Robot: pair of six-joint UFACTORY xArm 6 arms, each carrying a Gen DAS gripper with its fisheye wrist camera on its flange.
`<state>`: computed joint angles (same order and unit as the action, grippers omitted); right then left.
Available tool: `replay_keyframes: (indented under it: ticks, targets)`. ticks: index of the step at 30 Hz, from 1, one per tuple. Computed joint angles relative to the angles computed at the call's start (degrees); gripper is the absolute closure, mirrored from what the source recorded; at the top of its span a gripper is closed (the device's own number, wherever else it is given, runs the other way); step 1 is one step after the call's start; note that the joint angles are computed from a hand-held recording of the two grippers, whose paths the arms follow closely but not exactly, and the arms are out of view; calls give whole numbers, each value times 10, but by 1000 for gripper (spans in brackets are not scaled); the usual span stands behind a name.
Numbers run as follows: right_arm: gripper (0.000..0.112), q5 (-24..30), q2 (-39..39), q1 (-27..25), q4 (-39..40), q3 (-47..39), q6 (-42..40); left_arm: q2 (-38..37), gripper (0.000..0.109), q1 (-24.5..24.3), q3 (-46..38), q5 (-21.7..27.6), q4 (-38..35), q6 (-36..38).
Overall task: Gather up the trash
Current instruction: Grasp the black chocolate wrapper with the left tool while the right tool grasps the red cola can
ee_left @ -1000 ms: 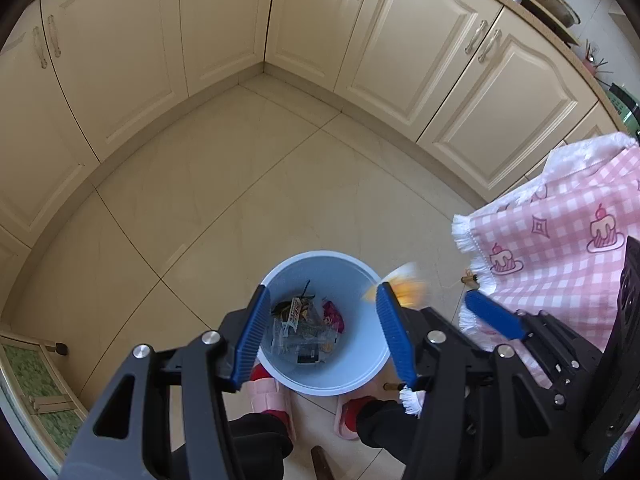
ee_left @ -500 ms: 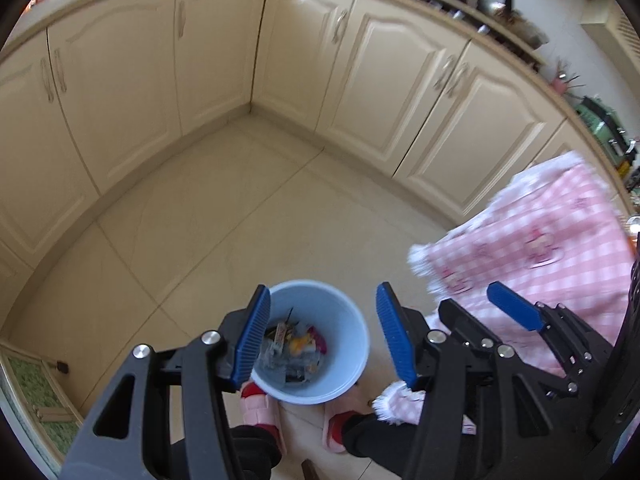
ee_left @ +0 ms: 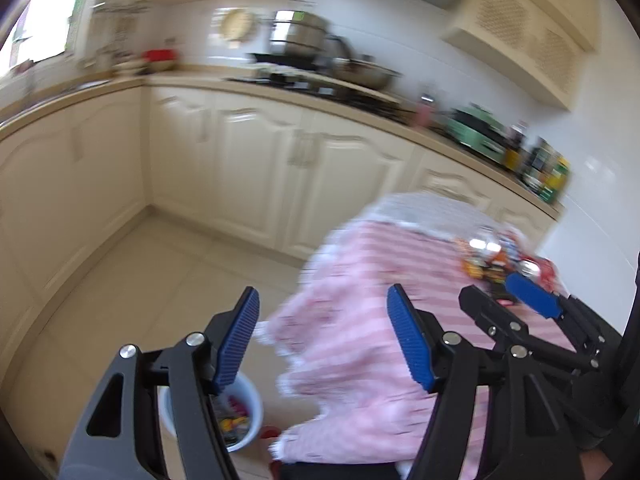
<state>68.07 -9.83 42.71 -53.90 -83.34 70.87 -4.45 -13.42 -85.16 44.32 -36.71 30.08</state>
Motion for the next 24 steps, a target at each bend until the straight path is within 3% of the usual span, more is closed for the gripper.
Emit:
replay_keyframes:
  ticks: [6, 12, 20, 24]
  targets:
    - [44, 125, -166, 1, -27, 130, 59, 18, 35, -119, -40, 22, 36, -21]
    - [42, 167, -279, -32, -18, 224, 89, 94, 34, -213, -109, 38, 114, -73]
    - [40, 71, -353, -166, 44, 307, 69, 198, 34, -256, -210, 71, 201, -134]
    - [37, -28, -384, -253, 118, 352, 63, 244, 35, -258, -274, 116, 206, -147]
